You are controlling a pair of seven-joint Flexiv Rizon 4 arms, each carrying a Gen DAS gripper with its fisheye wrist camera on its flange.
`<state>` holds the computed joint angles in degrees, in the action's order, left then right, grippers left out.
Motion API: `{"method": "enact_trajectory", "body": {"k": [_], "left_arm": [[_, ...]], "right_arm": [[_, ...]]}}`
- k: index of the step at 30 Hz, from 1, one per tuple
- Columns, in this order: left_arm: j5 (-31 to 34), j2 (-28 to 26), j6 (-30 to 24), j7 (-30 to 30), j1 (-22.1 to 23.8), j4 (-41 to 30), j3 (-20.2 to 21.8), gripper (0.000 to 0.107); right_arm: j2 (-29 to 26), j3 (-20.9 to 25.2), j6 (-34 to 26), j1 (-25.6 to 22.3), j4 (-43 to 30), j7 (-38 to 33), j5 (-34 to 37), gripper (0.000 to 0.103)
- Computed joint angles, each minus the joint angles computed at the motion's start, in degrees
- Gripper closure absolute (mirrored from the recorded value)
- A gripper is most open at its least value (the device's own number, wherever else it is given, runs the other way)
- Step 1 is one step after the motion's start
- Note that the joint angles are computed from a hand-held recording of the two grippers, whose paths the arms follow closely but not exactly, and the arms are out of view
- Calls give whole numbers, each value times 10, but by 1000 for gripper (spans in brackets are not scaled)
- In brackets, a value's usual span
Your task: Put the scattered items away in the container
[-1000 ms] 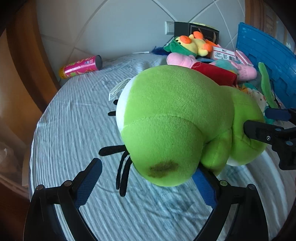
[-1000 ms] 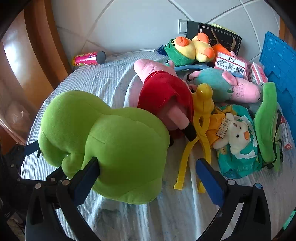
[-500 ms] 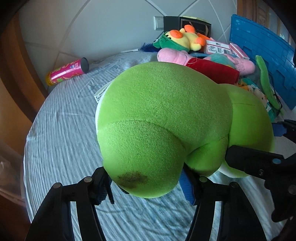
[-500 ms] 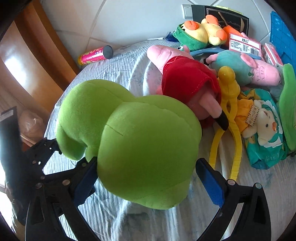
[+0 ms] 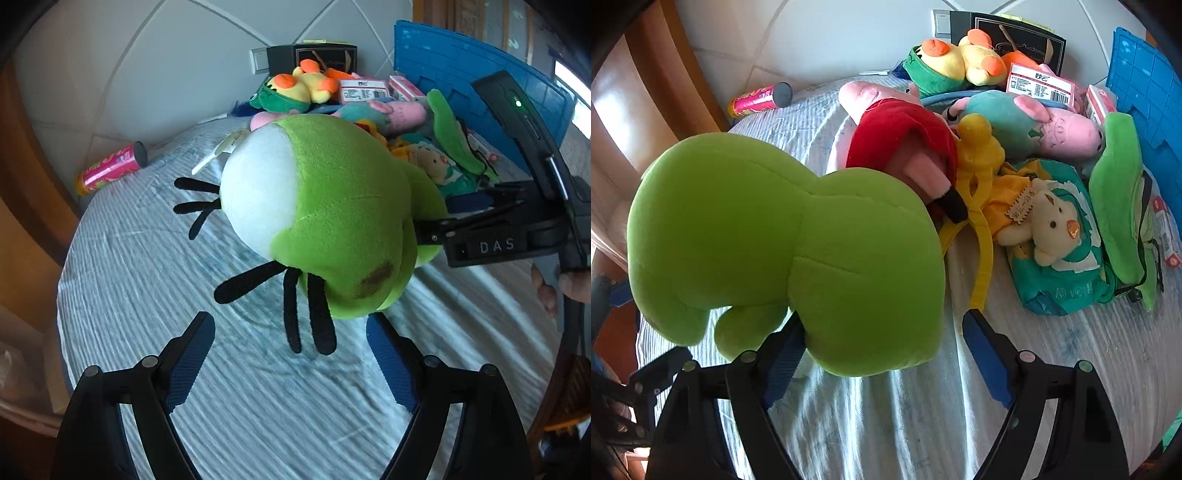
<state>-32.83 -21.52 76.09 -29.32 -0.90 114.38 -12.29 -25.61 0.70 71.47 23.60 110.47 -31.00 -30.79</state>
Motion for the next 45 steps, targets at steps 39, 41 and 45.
{"method": "enact_trajectory", "body": {"k": [39, 41, 45], "left_arm": [[230, -206, -120, -413, -30, -366, 97, 21], [220, -219, -125, -391, -23, -374, 82, 21], [191, -251, -124, -339, -18, -403, 49, 21]], "right_arm": [[-147, 10, -14, -60, -279, -155, 119, 2], [-150, 11, -26, -61, -292, -165, 125, 2], [-132, 12, -44, -58, -273, -173, 133, 2]]}}
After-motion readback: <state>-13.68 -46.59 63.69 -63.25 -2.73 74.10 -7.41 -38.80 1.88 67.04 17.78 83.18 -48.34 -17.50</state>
